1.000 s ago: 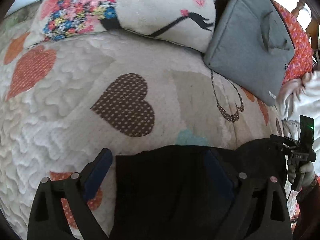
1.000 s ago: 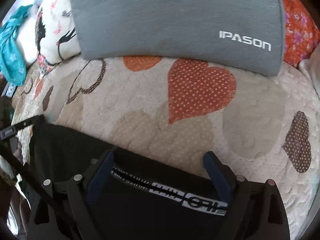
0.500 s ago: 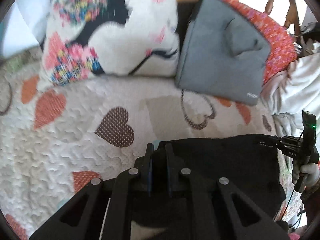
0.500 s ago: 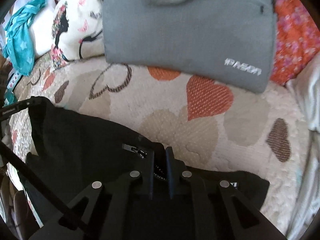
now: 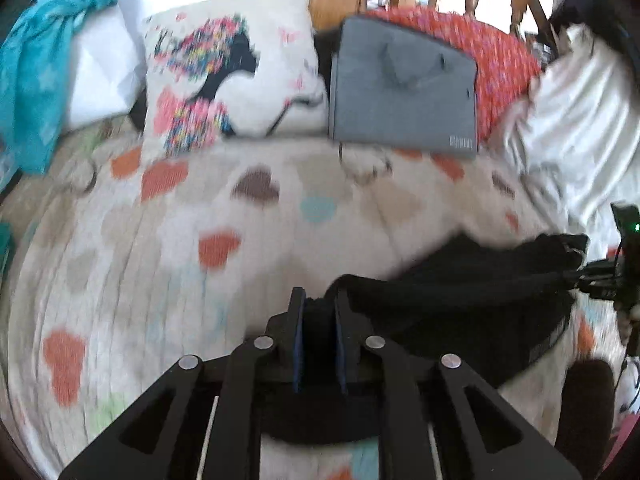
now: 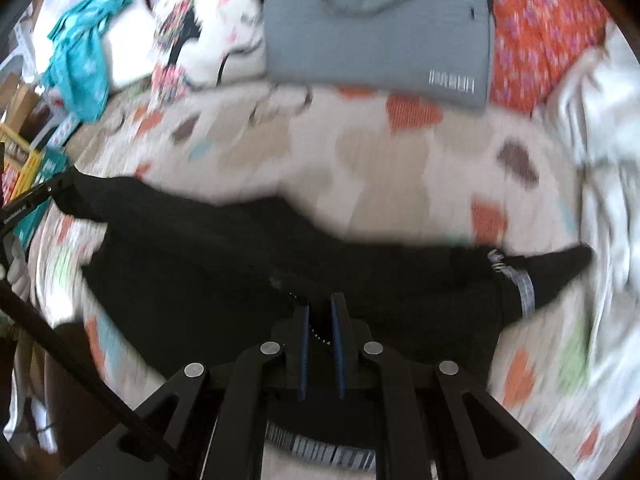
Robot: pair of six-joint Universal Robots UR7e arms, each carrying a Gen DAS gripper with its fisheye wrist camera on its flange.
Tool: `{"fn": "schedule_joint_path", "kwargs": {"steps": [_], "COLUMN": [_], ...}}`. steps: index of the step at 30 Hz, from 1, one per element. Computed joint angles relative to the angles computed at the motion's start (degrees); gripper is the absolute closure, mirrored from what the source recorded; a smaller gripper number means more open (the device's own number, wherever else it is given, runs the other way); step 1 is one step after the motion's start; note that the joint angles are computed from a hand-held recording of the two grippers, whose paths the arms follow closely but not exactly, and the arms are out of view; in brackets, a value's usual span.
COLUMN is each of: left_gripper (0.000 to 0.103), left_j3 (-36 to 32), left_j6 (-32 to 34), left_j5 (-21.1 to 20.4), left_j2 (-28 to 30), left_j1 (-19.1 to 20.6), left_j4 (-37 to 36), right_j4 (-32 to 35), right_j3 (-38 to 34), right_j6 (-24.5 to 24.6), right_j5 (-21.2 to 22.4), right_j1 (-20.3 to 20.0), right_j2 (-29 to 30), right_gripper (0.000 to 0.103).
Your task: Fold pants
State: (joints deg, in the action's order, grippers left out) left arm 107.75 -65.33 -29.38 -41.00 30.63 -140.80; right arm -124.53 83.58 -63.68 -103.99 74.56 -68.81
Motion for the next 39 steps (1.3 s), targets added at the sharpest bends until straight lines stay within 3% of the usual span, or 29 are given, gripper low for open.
{"fn": "schedule_joint_path", "kwargs": {"steps": [3,7,10,12,15,18,23,25,29,31,32,33,34,39], "left_gripper": [0.082,0.081,0.080,0.079,0.073,0.071,0.071,0.069,0.068,0.072,0.089,0.089,0.089,0.090], "left_j3": [4.1,10.7,16.6,18.9,19.9,19.2,18.1,17.5,16.0,15.9,16.1,16.0,16.1,17.4], "left_j6": [-8.4,-21.8,-30.0,-33.8,-33.6,-30.8,-28.0,-27.2,-28.2,-27.7,-26.1,-25.5,-25.5,-25.7], "left_j5": [-4.2,-5.0,-4.2,-3.2,-2.8,-4.1,-8.0,-9.0,-10.7,-11.8,-12.3,-12.5,-12.0,-9.3], "left_j2": [-1.5,-5.1,-8.3,-9.4,-8.6,-5.6,-1.0,0.2,1.9,2.8,3.6,3.8,4.1,3.6], "left_j1": [-2.3,-6.2,-8.7,-9.9,-9.7,-7.7,-4.3,-3.3,-0.8,0.4,0.9,1.0,0.7,-0.9], "left_j4": [3.4,4.7,0.3,-1.4,-6.5,-14.7,-25.9,-27.8,-28.4,-31.4,-34.5,-35.3,-35.6,-38.5], "right_j4": [0.3,-6.8,-8.7,-6.3,-0.4,7.9,8.8,5.7,-5.6,-11.4,-12.9,-13.4,-13.3,-11.3], "right_j3": [3.7,9.6,11.2,11.7,13.1,13.4,14.1,13.9,16.3,17.8,18.3,18.8,19.1,19.0], "right_j6": [-2.2,-7.9,-9.1,-8.2,-6.2,-2.4,3.2,6.2,6.8,5.4,4.9,4.1,3.6,2.9], "right_j5": [-4.9,-11.0,-10.3,-7.1,-1.3,2.5,0.6,-2.1,-10.5,-14.9,-15.3,-14.1,-13.7,-7.8], "right_j1": [-1.3,-1.3,-0.1,1.2,3.8,7.8,14.7,17.1,20.3,20.8,20.7,20.3,20.2,19.6], "right_j2": [-2.1,-4.6,-6.1,-7.3,-8.1,-5.1,4.0,8.5,13.9,15.7,15.7,14.8,14.2,9.9], "right_gripper": [0.092,0.092,0.088,0.077,0.068,0.067,0.063,0.063,0.056,0.063,0.072,0.081,0.084,0.085]}}
